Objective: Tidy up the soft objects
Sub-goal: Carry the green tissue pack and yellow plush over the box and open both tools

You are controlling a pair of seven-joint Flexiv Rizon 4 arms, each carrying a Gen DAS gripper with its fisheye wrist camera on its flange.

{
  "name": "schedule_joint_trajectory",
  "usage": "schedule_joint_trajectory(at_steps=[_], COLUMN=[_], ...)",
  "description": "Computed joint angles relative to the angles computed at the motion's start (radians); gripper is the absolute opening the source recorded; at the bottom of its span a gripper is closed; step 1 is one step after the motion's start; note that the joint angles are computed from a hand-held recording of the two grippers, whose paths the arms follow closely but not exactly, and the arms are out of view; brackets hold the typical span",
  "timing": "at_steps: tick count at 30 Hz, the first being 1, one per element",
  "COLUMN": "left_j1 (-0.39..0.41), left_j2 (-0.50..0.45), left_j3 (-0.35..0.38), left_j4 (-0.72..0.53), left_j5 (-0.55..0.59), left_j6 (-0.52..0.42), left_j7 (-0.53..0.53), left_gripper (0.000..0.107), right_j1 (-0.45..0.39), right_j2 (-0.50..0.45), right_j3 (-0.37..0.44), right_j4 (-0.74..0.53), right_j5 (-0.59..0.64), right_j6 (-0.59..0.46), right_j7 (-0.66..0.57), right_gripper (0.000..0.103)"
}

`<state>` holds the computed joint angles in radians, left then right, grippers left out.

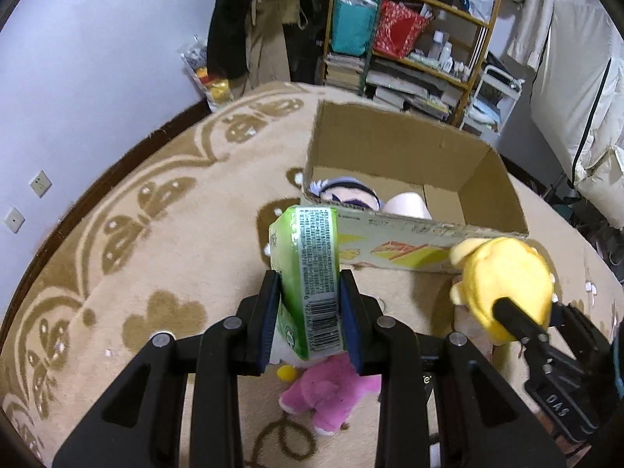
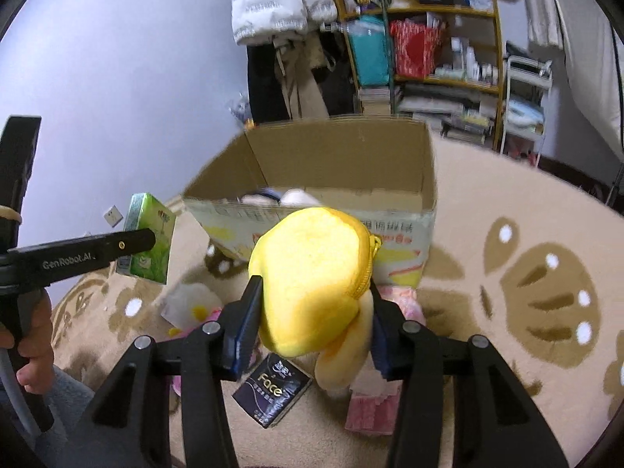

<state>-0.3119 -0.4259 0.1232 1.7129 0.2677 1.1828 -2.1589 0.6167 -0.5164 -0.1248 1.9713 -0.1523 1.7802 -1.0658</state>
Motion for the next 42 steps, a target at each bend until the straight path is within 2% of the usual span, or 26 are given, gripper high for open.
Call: schedule_joint_trajectory(at_steps=[6,12,17,23,32,37,42], left_j1=[-0.051,-0.148,-0.180,-0.136,-0.112,-0.121,-0.104], left_j2=[0.045,0.073,0.083,0.077,0.019,-0.032,-0.081], left_j3=[0.066,0.163,0.173,0.115,0.105,0.125,0.129], left_j4=[0.013,-0.040,-0.093,-0.125,-0.214,-0.279,-0.321], left_j5=[0.124,0.384,0.556,0.623,0.692,0.724,0.669], left_j6=[0.067,0.093,0.057,0.033,0.036,0.059,0.097], left_j7=[-0.108,-0.316,-0.450,-0.503,-0.562,-0.602,-0.537], left_gripper=[0.028,0.028,0.028,0.028,0.029,0.029,0.029], right_j1=[0.208,0.406,0.488,0.551,0.557,0.487,0.412], right_j2=[0.044,0.046,0.032,-0.010,-0.093,-0.103,-0.119], right_j3=[-0.222,-0.431,-0.532,-0.635,-0.695,-0.635,-0.575], right_j4=[0.061,0.071,0.056,0.029,-0.037,-0.076,-0.120], right_j5=[0.116,0.270,0.348,0.363,0.350,0.320,0.287], right_j6=[0.077,0.110,0.107,0.089,0.075,0.073,0.064], right_j7=[-0.037,-0.108,-0.143,-0.142,-0.087,-0.077,-0.065], right_gripper=[0.051,0.051,0.051,0.051,0.051,0.051,0.051])
